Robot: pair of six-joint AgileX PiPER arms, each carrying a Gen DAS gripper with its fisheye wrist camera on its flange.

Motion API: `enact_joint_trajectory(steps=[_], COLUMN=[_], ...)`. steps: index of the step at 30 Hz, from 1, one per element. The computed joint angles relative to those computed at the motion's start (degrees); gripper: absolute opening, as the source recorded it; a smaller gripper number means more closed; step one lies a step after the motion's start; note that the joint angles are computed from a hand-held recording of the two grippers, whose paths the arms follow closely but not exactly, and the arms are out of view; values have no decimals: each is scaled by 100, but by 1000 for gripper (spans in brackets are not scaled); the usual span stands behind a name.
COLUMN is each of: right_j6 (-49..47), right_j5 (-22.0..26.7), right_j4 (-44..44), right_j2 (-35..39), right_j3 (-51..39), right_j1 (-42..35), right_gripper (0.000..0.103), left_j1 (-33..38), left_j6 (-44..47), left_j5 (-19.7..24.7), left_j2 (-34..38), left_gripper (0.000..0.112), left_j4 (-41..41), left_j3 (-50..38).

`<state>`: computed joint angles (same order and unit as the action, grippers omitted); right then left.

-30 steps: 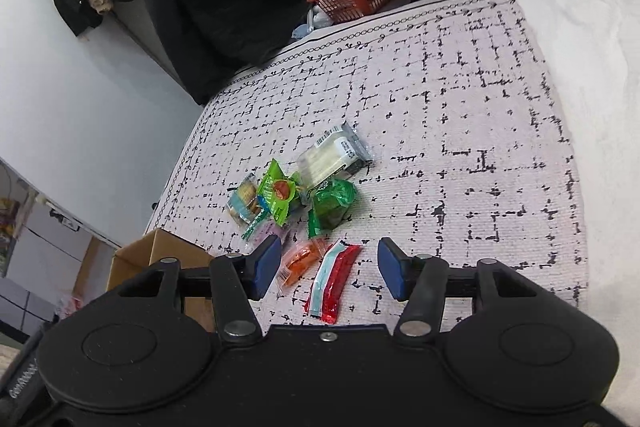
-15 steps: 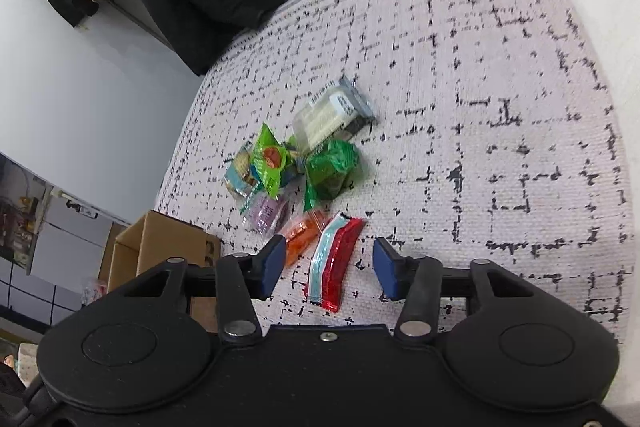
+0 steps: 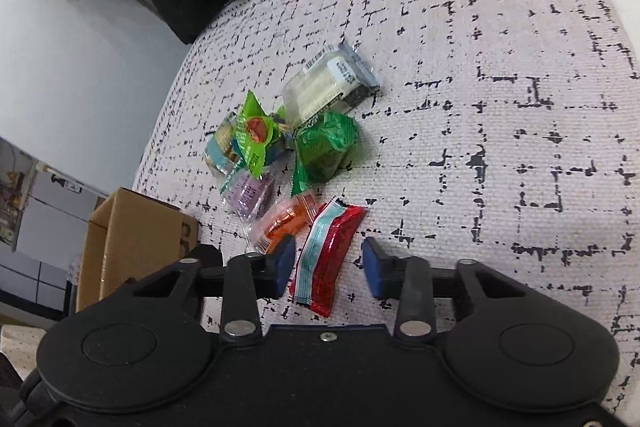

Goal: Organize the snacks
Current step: 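Lower the right tool onto the red-and-white striped bar and close it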

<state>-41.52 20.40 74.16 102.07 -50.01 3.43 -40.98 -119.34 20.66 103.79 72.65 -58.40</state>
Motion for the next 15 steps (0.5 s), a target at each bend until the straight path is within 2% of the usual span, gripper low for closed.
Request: enact_joint_trajectory(steps=[1,3,6,12,15], right_j6=[3,-283,-557,-641,-969], right_j5=[-1,128,5,-142,11], right_j4=[-34,252,524,811,1132], right_j2=[50,94,8,-147,-176], right_j3=[-26,-2,111,323,385], right_j1=[11,-53,-64,-232,-317], right_gripper=[20,16,9,8,8], left_j1=[18,37,42,47,96], left_j6=[15,-12,52,463,841], left_j5=[-24,-71,-117,-119,-174], left_j2=[32,79,163,427,638], left_gripper=[64,64,64,64,64], left_j4=[-31,1,-12,-190,-344], left_j3=[-18,-48,-118,-435,-708])
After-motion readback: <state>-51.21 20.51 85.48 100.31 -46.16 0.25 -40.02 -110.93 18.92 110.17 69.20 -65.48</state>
